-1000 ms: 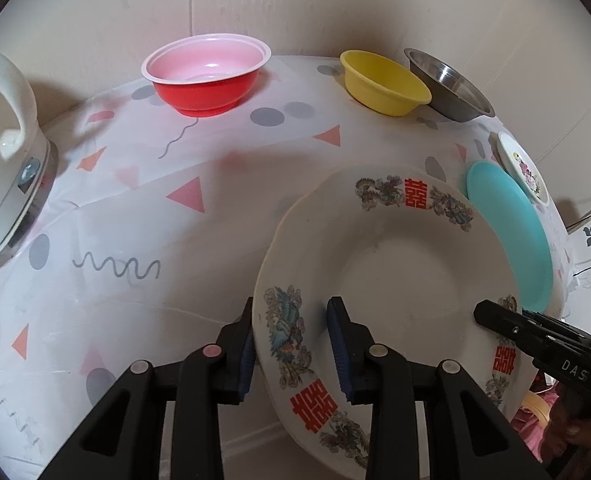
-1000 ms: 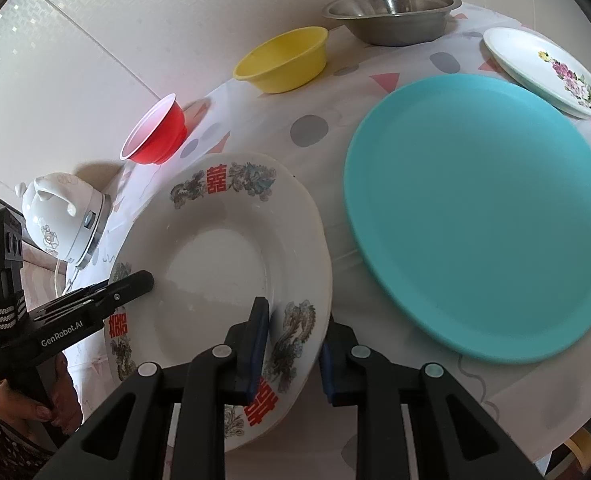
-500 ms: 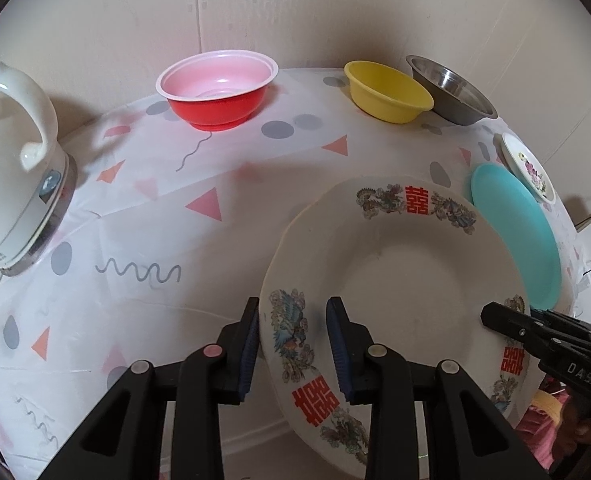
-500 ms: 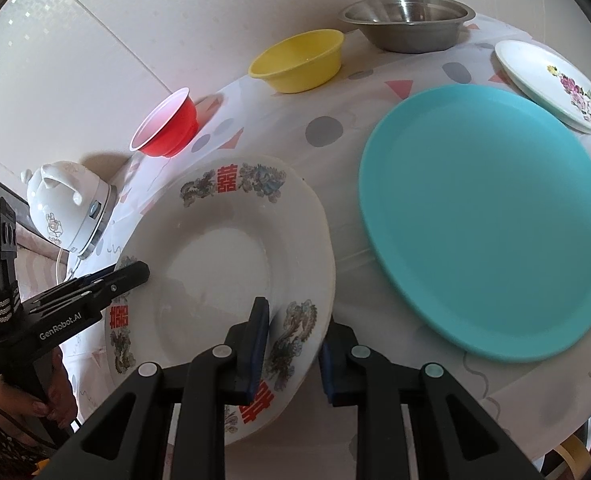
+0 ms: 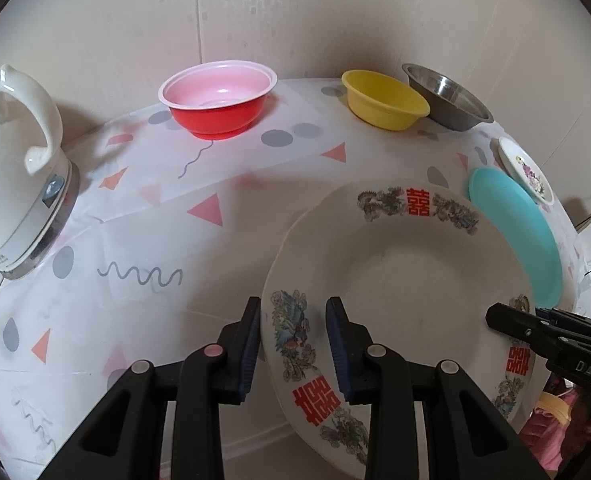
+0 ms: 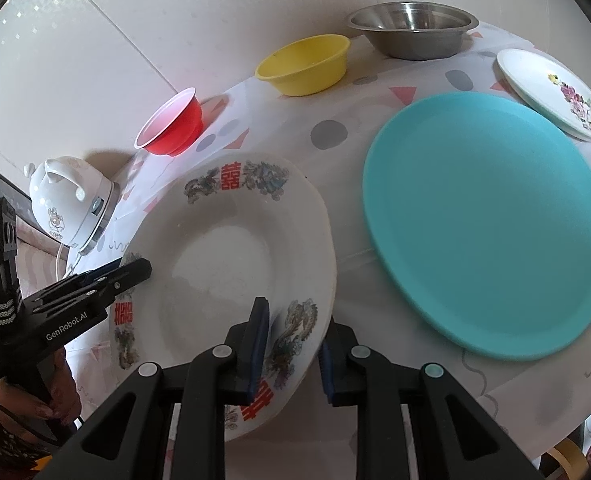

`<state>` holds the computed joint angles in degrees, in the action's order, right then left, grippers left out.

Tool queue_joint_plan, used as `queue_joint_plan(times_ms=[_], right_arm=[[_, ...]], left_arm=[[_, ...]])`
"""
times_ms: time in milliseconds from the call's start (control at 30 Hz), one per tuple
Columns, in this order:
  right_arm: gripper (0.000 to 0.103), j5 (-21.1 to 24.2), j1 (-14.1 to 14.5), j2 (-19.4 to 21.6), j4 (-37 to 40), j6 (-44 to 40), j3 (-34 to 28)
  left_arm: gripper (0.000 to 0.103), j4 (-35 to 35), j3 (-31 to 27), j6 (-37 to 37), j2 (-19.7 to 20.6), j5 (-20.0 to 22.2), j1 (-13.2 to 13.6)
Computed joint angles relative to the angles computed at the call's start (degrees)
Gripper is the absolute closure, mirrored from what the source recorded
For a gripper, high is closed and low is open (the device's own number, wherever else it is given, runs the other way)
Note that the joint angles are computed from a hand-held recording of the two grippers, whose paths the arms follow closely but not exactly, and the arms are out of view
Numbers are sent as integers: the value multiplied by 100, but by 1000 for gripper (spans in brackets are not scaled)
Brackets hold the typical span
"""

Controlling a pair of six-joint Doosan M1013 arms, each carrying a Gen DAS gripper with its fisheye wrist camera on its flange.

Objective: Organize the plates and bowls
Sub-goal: 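Lift the gripped plate rim with the right gripper, tilting it up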

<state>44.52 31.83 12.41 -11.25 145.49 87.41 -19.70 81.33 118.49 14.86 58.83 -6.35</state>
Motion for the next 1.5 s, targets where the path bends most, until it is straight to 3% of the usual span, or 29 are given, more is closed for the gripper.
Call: queue_joint_plan(times_ms=[333, 400, 533, 600, 1167, 1500], right_arm=[[80, -113, -66, -24, 271, -97, 72], [80, -120, -64, -24, 262, -111, 74], [80, -122, -62, -31, 229, -68, 90], [80, -137, -70, -35, 232, -47, 102], [80, -140, 9, -207, -361, 371, 168], [80, -203, 25, -435, -911, 780, 268]], left_arm=[[55, -830, 49, 868, 45, -16, 135], [55, -815, 51, 917, 49, -18, 131], [70, -594, 125, 935, 1, -244, 92], [73, -574, 148, 945, -10, -284, 97], [73, -945, 133, 937, -89, -353, 47], [73, -1192, -64, 1036, -57, -323, -122]])
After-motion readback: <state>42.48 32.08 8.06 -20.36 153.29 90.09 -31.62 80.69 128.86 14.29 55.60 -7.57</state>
